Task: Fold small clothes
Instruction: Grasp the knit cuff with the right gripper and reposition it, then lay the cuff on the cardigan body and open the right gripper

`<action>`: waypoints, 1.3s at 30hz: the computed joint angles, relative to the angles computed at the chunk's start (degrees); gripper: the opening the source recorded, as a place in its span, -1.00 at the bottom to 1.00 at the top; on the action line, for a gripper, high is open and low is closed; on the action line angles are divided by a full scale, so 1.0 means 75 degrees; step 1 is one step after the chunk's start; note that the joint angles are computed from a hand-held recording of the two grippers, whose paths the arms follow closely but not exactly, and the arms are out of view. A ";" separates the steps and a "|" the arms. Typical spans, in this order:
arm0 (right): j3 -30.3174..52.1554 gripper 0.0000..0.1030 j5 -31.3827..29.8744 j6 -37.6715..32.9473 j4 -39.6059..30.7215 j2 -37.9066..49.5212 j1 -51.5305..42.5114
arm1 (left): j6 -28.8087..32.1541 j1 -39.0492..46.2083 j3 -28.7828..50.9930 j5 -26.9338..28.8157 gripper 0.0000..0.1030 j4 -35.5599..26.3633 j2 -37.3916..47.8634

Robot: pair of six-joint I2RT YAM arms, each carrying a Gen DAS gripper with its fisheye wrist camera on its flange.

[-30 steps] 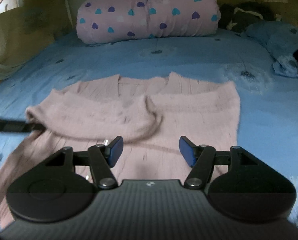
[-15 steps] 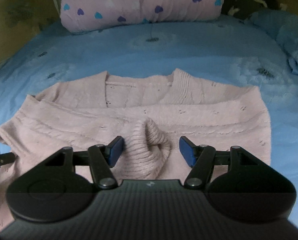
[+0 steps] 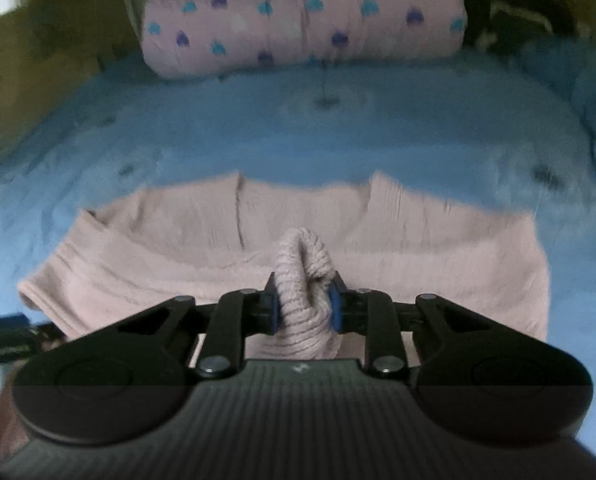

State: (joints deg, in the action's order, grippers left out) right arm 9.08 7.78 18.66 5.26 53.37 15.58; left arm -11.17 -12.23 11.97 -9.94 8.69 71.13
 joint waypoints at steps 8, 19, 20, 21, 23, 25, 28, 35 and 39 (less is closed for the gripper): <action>0.0451 -0.49 0.0450 -0.1184 -0.2024 -0.3028 -0.0958 | -0.0101 -0.0116 -0.0017 -0.0291 0.57 0.0081 0.0072; -0.0480 -0.49 -0.1563 -0.1670 0.1043 0.0399 -0.3668 | -0.0042 -0.0183 0.0018 -0.0436 0.59 0.0146 0.0209; -0.0589 -0.49 -0.1485 -0.1588 0.1591 0.1004 -0.3609 | -0.0049 -0.0178 0.0017 -0.0423 0.59 0.0144 0.0207; -0.0595 -0.48 -0.1376 -0.1551 0.1998 0.1542 -0.3522 | -0.0030 -0.0154 0.0030 -0.0394 0.59 0.0144 0.0215; -0.0542 -0.47 -0.1235 -0.1474 0.2668 0.2632 -0.3427 | -0.0021 -0.0158 0.0045 -0.0385 0.59 0.0111 0.0191; -0.0757 -0.40 -0.1176 -0.1460 0.3208 0.2974 -0.3399 | -0.0002 -0.0198 0.0034 -0.0421 0.59 0.0079 0.0141; -0.0990 -0.38 -0.0932 -0.1544 0.3390 0.2846 -0.3220 | 0.0016 -0.0315 0.0016 -0.0552 0.59 0.0018 0.0040; -0.0870 -0.26 -0.0742 -0.1544 0.2816 0.2448 -0.3134 | 0.0088 -0.0413 -0.0024 -0.0522 0.59 -0.0193 -0.0311; -0.0854 -0.10 -0.0510 -0.1541 0.2357 0.2039 -0.3060 | 0.0005 -0.0430 -0.0018 -0.0377 0.58 -0.0540 -0.0798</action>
State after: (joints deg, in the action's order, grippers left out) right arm 2.68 3.95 7.10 22.94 68.67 -7.37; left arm -11.13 -15.45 11.84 -12.77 4.63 65.14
